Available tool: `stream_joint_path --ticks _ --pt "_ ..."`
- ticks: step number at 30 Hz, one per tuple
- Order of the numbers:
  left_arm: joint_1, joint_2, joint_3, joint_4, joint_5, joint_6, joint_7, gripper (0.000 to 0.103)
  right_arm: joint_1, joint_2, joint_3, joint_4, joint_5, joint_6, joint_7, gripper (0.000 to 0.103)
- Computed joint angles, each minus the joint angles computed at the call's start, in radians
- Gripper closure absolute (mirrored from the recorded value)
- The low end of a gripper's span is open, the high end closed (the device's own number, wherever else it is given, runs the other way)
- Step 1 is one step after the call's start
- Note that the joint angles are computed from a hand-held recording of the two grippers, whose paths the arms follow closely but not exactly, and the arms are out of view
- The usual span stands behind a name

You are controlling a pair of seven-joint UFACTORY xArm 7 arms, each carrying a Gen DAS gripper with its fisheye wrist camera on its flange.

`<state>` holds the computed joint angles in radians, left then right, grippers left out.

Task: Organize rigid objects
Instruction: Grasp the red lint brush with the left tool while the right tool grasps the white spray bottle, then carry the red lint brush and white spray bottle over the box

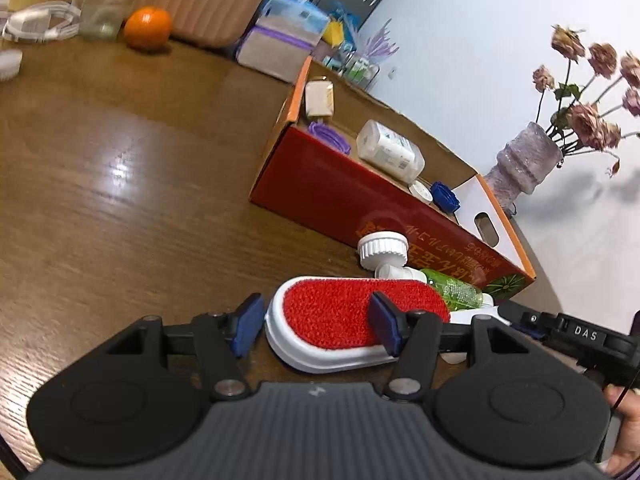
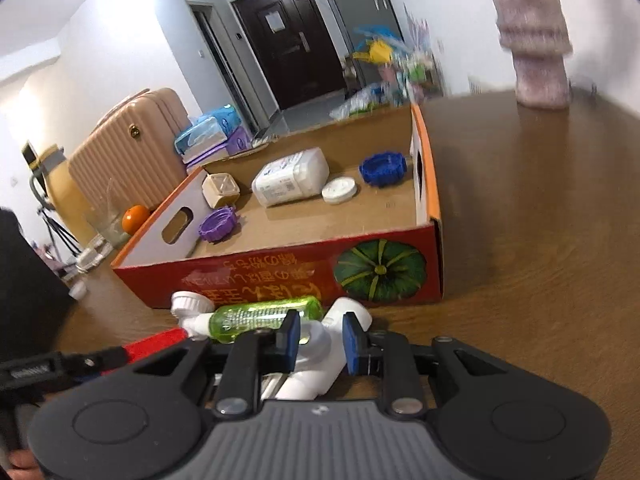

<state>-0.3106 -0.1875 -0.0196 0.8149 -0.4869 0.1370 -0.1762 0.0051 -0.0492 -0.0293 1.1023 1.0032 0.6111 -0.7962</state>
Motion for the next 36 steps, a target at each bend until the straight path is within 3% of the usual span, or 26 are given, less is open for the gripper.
stream_joint_path --ticks 4,6,8,13,18,21,25,27,32,36 --pt "0.025 -0.004 -0.018 0.008 0.041 0.029 -0.045 0.044 -0.018 0.008 -0.017 0.019 0.021 0.092 0.010 0.086" --pt "0.025 -0.010 -0.018 0.003 0.049 0.031 -0.051 0.049 -0.022 0.001 -0.012 0.010 0.016 0.087 0.026 0.086" --pt "0.017 -0.027 -0.013 -0.011 0.033 0.027 -0.057 0.053 -0.015 -0.028 -0.004 -0.022 0.001 0.042 0.025 0.086" --pt "0.011 -0.127 -0.029 -0.090 0.082 -0.038 -0.085 0.053 0.029 -0.163 -0.025 -0.134 0.086 -0.035 -0.079 0.086" --pt "0.138 -0.303 -0.181 -0.215 0.263 -0.149 -0.190 0.053 0.110 -0.388 -0.029 -0.311 0.141 -0.208 -0.166 0.087" --pt "0.165 -0.428 -0.234 -0.289 0.323 -0.169 -0.225 0.053 0.153 -0.532 -0.019 -0.420 0.149 -0.317 -0.199 0.087" --pt "0.139 -0.602 -0.245 -0.382 0.380 -0.142 -0.259 0.053 0.173 -0.770 -0.005 -0.580 0.121 -0.375 -0.138 0.087" --pt "0.090 -0.690 -0.221 -0.425 0.397 -0.103 -0.274 0.053 0.153 -0.896 0.007 -0.655 0.085 -0.363 -0.074 0.087" --pt "0.032 -0.921 -0.227 -0.517 0.427 0.006 -0.340 0.053 0.061 -1.200 0.050 -0.811 -0.039 -0.256 0.104 0.087" --pt "-0.015 -1.018 -0.210 -0.551 0.451 0.063 -0.354 0.053 0.001 -1.370 0.057 -0.875 -0.136 -0.163 0.225 0.087"
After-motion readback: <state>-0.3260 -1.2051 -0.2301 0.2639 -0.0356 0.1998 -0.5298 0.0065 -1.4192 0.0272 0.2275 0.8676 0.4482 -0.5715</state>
